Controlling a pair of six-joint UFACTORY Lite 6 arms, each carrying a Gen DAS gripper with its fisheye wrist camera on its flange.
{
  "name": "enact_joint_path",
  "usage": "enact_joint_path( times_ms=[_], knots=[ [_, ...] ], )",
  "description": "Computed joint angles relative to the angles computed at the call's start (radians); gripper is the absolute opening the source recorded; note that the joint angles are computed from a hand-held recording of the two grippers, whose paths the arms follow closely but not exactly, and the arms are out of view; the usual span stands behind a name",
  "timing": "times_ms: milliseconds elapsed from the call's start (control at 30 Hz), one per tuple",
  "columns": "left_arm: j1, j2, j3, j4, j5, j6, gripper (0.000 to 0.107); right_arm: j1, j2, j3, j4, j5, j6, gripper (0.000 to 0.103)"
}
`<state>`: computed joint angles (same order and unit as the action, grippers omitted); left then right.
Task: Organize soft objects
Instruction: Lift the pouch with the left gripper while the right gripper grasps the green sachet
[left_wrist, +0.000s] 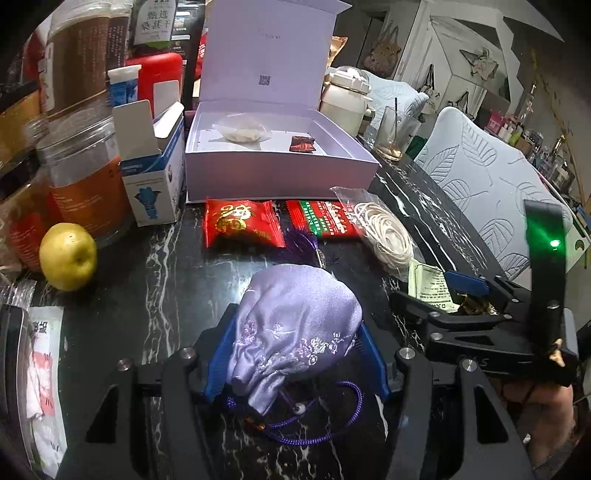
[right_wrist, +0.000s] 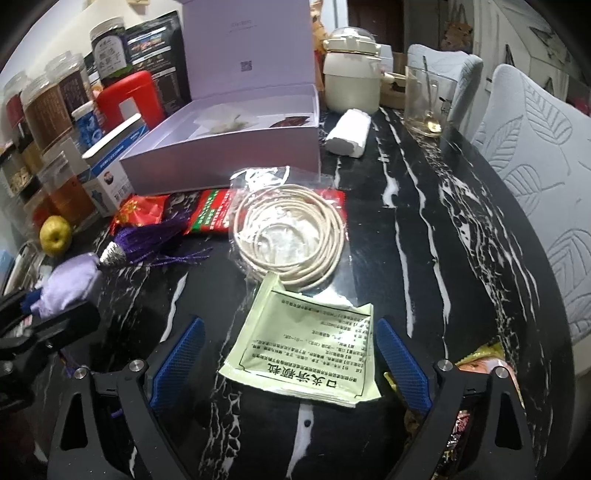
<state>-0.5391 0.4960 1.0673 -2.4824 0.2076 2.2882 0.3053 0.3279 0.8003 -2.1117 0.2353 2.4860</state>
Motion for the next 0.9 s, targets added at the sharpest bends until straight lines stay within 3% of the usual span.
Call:
enact_joint_path(
  times_ms=[133,333,467,900],
  knots=[
    [-0.006,-0.035,-0.042,-0.023,0.011,0.021,0.060,0.023,0.031,0.018,0.073,0.024,-0.094,0.094],
    [-0.015,-0.066,-0.092,-0.092,0.020,0.077,0.060,0.042,0.004,-0.018,0.050,0.047,-0.093,0.063],
    [-0.021,-0.088,-0.120,-0.163,0.022,0.140,0.060,0.057,-0.026,-0.055,0.009,0.059,-0.057,0.053],
    [-0.058,-0.159,-0.193,-0.344,0.028,0.298,0.060,0.043,-0.274,-0.292,-0.573,0.129,0.576,0.052]
  ],
)
